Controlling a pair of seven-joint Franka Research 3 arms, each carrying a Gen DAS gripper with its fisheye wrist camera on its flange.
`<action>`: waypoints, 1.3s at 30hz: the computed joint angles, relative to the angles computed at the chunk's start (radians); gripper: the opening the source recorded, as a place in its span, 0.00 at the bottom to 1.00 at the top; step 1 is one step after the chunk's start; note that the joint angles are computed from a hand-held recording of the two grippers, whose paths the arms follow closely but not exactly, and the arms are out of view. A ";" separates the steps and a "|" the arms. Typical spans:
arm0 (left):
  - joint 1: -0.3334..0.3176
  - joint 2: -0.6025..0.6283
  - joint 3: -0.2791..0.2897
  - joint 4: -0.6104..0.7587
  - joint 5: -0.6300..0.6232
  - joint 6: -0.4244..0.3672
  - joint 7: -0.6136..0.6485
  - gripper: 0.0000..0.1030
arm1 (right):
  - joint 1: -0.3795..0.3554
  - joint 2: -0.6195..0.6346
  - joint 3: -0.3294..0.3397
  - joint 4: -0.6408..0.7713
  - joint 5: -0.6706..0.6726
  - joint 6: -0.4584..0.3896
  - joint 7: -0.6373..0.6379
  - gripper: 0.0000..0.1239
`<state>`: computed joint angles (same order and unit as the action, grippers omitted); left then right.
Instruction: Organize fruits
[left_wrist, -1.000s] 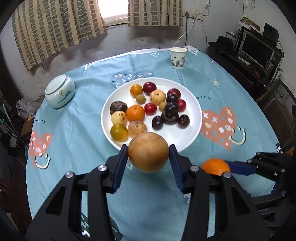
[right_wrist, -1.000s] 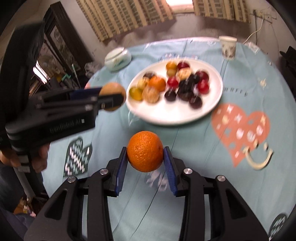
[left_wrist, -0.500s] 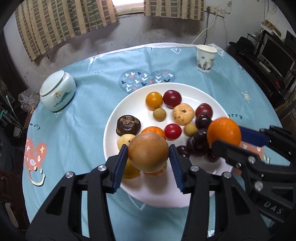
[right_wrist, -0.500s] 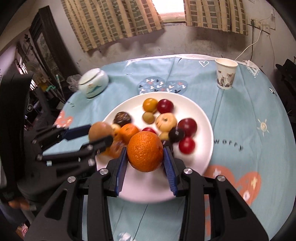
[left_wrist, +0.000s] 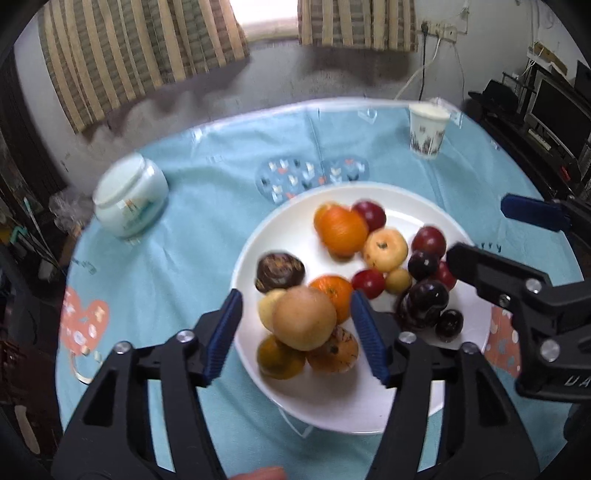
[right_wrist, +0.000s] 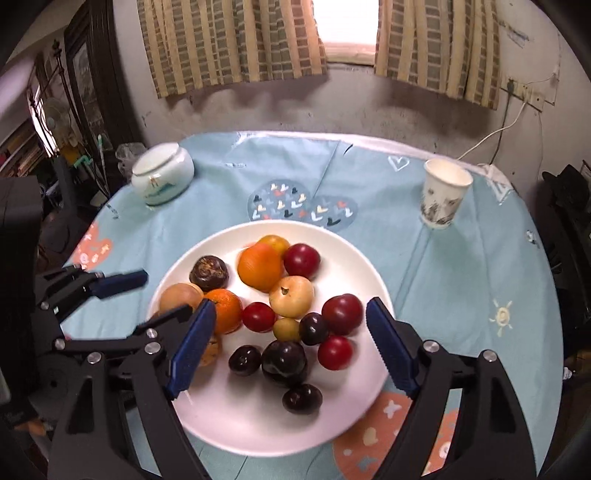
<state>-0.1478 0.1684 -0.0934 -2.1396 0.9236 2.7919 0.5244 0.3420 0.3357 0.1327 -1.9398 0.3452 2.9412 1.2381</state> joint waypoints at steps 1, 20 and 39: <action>-0.013 -0.034 0.013 -0.015 0.070 0.008 -0.061 0.74 | -0.019 -0.021 0.020 -0.020 0.028 0.011 -0.020 0.67; 0.083 -0.441 -0.140 -0.285 0.214 0.057 -0.305 0.98 | 0.033 -0.466 0.117 -0.556 0.625 0.104 -0.398 0.74; 0.105 -0.555 -0.203 -0.399 0.002 0.007 -0.203 0.98 | 0.112 -0.539 0.074 -0.651 0.316 0.252 -0.110 0.74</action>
